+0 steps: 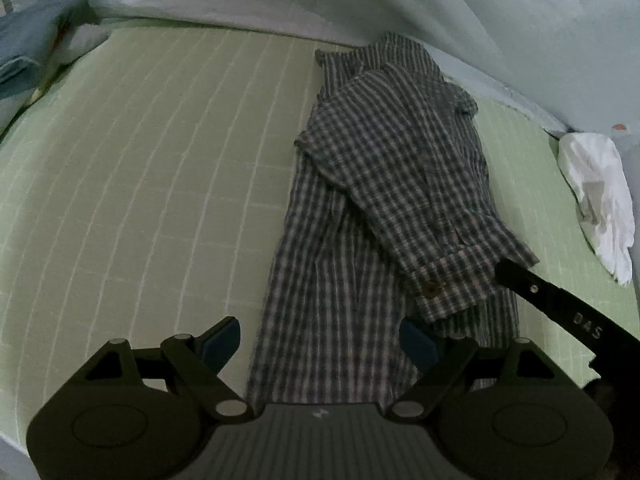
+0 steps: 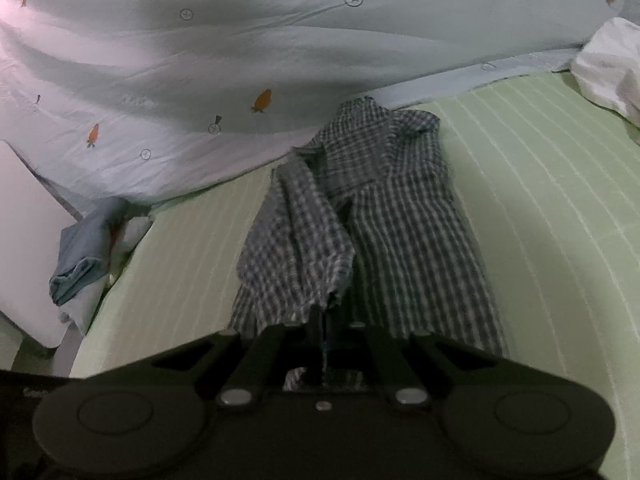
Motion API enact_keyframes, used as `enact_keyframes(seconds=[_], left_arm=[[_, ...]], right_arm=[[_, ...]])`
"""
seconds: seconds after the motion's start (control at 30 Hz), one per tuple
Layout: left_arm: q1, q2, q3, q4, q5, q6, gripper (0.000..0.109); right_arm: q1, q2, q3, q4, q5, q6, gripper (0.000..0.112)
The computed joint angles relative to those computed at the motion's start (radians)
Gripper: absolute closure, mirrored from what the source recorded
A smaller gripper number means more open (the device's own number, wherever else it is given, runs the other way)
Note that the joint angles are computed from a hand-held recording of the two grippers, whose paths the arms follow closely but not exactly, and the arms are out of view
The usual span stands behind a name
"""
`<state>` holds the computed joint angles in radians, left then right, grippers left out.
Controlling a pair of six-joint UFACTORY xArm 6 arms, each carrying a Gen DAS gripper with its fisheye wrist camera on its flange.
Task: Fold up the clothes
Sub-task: 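Release the shirt and smooth the folded strip with both grippers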
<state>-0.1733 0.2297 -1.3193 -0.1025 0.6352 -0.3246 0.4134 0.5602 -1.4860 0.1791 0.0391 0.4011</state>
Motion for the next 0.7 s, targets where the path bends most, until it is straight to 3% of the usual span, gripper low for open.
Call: enact_keyframes(seconds=[0.3, 0.7], left_arm=[[-0.027, -0.117, 0.145, -0.008, 0.003, -0.022, 0.021], [-0.043, -0.195, 0.258, 0.020, 0.015, -0.016, 0.021]], right_arm=[[0.032, -0.183, 0.255, 0.038, -0.060, 0.023, 0.111], [-0.013, -0.301, 0.447, -0.490, -0.072, 0.564, 0.111]])
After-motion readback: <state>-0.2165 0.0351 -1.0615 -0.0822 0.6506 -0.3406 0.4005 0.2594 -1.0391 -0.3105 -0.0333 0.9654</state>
